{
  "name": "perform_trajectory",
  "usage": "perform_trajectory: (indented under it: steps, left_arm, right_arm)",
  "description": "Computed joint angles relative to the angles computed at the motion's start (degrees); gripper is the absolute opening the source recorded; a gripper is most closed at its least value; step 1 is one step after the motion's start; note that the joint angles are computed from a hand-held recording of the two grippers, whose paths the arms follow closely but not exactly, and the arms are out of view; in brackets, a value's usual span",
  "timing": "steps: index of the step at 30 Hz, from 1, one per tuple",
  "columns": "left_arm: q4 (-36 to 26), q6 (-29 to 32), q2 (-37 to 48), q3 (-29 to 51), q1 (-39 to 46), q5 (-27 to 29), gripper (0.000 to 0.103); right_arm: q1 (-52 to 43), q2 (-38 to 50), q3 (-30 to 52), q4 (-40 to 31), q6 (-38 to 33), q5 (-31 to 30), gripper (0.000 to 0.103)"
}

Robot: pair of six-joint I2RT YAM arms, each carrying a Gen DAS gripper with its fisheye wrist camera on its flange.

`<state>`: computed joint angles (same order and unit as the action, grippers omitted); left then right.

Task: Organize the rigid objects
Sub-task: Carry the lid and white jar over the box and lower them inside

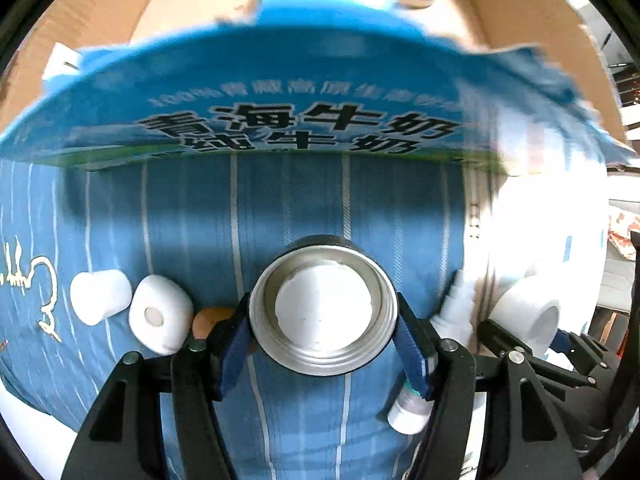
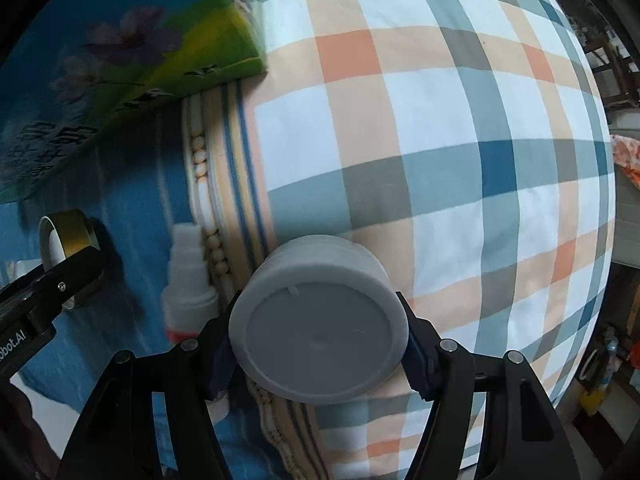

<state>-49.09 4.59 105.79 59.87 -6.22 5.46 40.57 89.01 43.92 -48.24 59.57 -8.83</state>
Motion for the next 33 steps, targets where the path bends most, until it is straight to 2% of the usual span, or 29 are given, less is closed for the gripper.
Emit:
perform_trajectory:
  steps: [5, 10, 13, 17, 23, 26, 33]
  left_arm:
    - [-4.42, 2.27, -7.71, -1.6, 1.93, 1.9, 0.062]
    - [-10.76, 4.91, -16.28, -1.6, 4.72, 4.86, 0.062]
    - [-17.17, 7.08, -19.94, 3.51, 7.29, 6.79, 0.062]
    - [-22.06, 8.05, -20.57, 11.58, 8.58, 8.54, 0.062]
    - [-24.89, 7.47, -15.29, 25.63, 8.35, 8.94, 0.062]
    - [-24.84, 7.01, -11.56, 31.67, 8.34, 8.42, 0.062]
    - [-24.21, 6.77, -0.77, 43.0, 8.69, 7.32, 0.062]
  right_arm:
    - [4.04, -8.71, 0.77, -5.43, 2.91, 0.44, 0.07]
    - [6.46, -12.77, 6.0, -11.22, 3.31, 2.12, 0.07]
    - [7.23, -14.58, 11.23, -15.37, 3.34, 2.74, 0.07]
    - [4.33, -10.99, 24.94, -22.14, -1.08, 4.28, 0.07]
    - [0.19, -3.98, 42.44, -28.33, -7.56, 5.5, 0.07]
    - [-1.75, -1.18, 44.67, -26.94, -10.44, 5.33, 0.07]
    - [-5.72, 10.7, 57.93, -29.58, -16.57, 5.96, 0.07]
